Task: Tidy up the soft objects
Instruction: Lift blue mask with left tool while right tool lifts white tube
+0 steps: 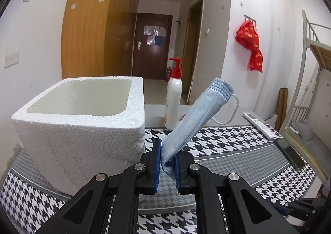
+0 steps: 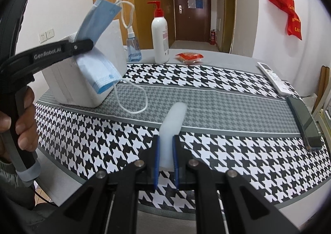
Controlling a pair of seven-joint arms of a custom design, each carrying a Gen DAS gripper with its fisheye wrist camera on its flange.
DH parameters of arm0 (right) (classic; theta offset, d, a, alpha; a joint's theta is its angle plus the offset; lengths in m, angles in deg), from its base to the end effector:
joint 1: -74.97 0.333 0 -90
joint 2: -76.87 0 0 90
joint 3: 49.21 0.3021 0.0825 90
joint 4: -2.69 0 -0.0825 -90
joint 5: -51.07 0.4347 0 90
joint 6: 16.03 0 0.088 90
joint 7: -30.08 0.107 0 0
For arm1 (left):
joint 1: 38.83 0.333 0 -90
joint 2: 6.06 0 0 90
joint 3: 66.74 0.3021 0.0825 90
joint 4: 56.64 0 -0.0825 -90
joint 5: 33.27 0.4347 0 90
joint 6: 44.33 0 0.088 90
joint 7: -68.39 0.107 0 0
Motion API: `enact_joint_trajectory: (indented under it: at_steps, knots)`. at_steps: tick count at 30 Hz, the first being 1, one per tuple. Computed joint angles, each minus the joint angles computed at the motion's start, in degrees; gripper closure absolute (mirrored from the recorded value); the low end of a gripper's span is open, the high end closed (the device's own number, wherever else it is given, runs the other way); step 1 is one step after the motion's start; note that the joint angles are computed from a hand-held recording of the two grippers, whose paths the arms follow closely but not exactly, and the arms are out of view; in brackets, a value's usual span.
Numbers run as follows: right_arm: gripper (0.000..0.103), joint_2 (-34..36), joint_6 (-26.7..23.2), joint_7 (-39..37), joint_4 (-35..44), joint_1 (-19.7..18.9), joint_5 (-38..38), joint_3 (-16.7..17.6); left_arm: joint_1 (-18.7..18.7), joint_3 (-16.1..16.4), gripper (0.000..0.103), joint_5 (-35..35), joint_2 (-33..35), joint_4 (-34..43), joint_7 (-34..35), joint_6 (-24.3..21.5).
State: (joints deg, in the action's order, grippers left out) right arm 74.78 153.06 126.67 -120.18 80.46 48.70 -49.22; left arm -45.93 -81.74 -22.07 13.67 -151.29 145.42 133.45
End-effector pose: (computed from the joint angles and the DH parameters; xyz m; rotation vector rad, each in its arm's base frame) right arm 0.6224 0.0625 0.4808 -1.7186 1.6884 -0.7037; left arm 0.6917 -0.2687 0.5233 -1.3775 1.8303 -1.2450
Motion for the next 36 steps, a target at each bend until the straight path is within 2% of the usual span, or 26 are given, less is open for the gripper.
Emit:
enact_joint_trajectory:
  at_steps: [5,15,29,33,36]
  knots:
    - [0.088,-0.63,1.07,0.34,-0.61,-0.14,-0.06,0.04,-2.44,3.28,0.091,2.18,-1.1,-0.89,-3.23,0.29]
    - [0.088,-0.61,3.7,-5.33,-0.61,0.41,6.86,-0.15,-2.74,3.83,0.09,4.74,-2.71,-2.4,-5.37,-0.03]
    - [0.088,-1.62,7.05,-11.0,-0.77,0.6,11.98,-0.06,-5.67,7.7,0.09,11.39,-6.4,-5.08,-10.68,1.77]
    - [0.088,-1.86,8.03,-11.42,-0.64,0.47,12.23,0.16,-3.79,5.78,0.09,10.8,-7.56,-5.96,-9.37,2.82]
    - [0.088,-1.91,8.72,-12.23,-0.37,0.64,12.91,0.22,-5.27,7.83,0.09,12.95,-8.44,-6.41,-11.16,3.92]
